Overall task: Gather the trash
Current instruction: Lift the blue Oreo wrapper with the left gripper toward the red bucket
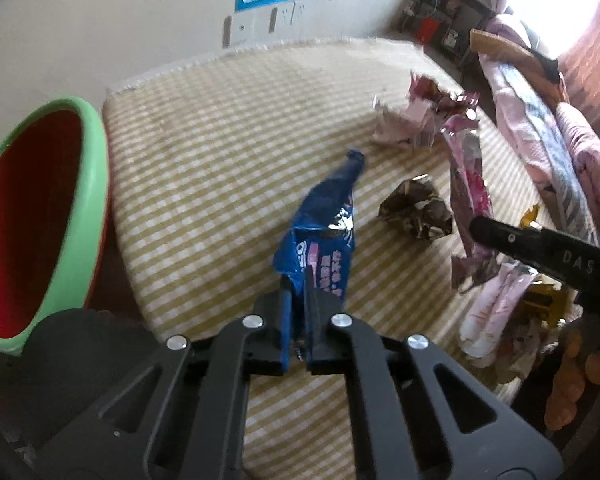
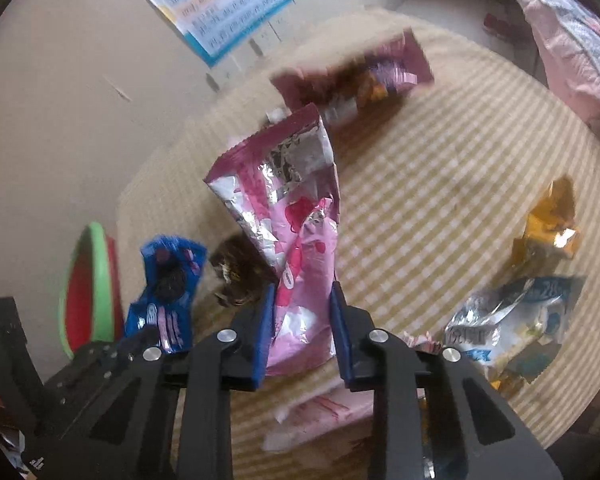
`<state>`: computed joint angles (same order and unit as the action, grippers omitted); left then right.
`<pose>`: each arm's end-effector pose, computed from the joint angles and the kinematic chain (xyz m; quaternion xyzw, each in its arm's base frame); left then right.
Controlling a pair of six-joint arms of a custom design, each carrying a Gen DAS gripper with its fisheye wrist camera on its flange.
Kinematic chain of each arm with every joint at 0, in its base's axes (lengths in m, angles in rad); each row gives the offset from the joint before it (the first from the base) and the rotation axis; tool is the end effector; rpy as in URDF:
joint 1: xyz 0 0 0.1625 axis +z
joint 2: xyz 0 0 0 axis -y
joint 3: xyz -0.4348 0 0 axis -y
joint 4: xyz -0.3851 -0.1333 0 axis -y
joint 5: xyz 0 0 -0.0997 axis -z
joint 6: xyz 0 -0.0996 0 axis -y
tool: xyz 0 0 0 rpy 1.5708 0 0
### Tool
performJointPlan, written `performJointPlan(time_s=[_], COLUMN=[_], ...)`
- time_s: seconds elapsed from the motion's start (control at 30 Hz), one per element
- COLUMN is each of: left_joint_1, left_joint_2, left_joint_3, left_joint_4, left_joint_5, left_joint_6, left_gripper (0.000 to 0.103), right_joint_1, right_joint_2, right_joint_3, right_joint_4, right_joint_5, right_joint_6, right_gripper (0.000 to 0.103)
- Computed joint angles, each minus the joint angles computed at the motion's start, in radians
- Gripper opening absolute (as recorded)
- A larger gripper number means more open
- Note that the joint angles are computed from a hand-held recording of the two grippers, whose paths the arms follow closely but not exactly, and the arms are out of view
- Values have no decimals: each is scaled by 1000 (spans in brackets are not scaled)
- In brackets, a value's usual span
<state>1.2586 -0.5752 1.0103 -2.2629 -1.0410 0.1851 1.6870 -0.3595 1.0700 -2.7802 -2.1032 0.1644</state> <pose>-0.0809 -0.8485 0.1789 0.2030 0.9360 -0.1399 0.2513 0.1781 -0.8124 0.0366 -0.0875 -0.9331 0.2715 0.2191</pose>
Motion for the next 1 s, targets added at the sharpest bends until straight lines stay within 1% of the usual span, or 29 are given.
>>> performJointPlan(time_s=[0.1, 0.2, 0.33, 0.43, 0.53, 0.6, 0.83, 1.0], left_joint_1=[-2, -5, -14, -21, -20, -17, -10, 5], left_joint_2=[-40, -64, -90, -116, -132, -138, -160, -170], left_joint_3=[30, 39, 57, 85, 94, 94, 106, 101], left_joint_4=[-45, -90, -155, -209, -240, -250, -302, -305], left_joint_5=[-31, -49, -49, -43, -43, -48, -55, -67], left_joint_6=[-15, -21, 9, 42, 58, 60, 81, 63], left_gripper=[3, 3, 3, 3, 3, 3, 3, 3], right_joint_1=[17, 33, 54, 70, 91, 105, 146, 162], right_joint_2=[-17, -26, -35, -46, -44, -23, 9, 38], right_joint_3=[54, 86, 123, 151, 150, 96, 37, -6], right_joint_4=[-137, -227, -320, -356, -358, -326, -281, -235], right_joint_5=[-18, -38, -46, -29, -13, -7, 11, 11], right_joint_6=[-71, -118, -142, -131, -127, -136, -162, -168], right_gripper=[26, 26, 26, 26, 26, 26, 26, 26])
